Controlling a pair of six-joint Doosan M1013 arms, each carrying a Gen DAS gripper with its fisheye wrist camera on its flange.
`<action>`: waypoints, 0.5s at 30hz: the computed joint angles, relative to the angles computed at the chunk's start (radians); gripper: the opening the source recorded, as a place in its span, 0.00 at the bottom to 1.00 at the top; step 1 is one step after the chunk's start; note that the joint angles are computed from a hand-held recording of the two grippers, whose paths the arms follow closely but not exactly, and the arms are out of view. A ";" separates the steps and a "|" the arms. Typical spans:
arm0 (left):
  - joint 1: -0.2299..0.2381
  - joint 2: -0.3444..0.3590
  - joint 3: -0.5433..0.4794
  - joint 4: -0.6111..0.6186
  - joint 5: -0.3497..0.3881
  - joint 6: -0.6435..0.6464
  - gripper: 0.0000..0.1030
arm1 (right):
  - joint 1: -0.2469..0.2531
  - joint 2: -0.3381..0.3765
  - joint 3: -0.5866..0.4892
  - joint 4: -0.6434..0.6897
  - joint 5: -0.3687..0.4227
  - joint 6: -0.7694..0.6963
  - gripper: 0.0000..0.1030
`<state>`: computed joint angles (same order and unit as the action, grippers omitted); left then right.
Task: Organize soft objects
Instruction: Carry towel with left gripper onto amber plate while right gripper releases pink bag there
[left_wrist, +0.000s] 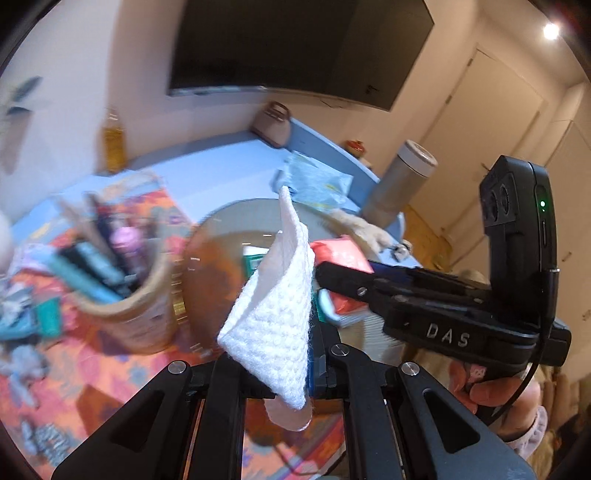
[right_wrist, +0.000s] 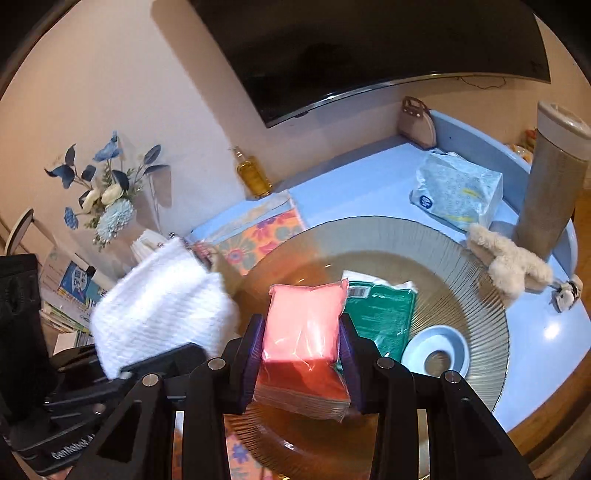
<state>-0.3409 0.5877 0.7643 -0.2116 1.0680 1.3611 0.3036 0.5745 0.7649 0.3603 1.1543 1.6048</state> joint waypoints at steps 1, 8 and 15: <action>-0.001 0.012 -0.014 -0.005 0.005 0.008 0.06 | -0.002 0.006 -0.006 -0.013 0.012 0.013 0.37; -0.006 0.064 -0.062 -0.030 0.000 0.060 0.06 | -0.014 0.025 -0.021 -0.049 0.031 0.053 0.37; -0.009 0.128 -0.159 0.027 0.135 0.039 0.40 | -0.018 0.044 -0.034 -0.091 0.041 0.124 0.68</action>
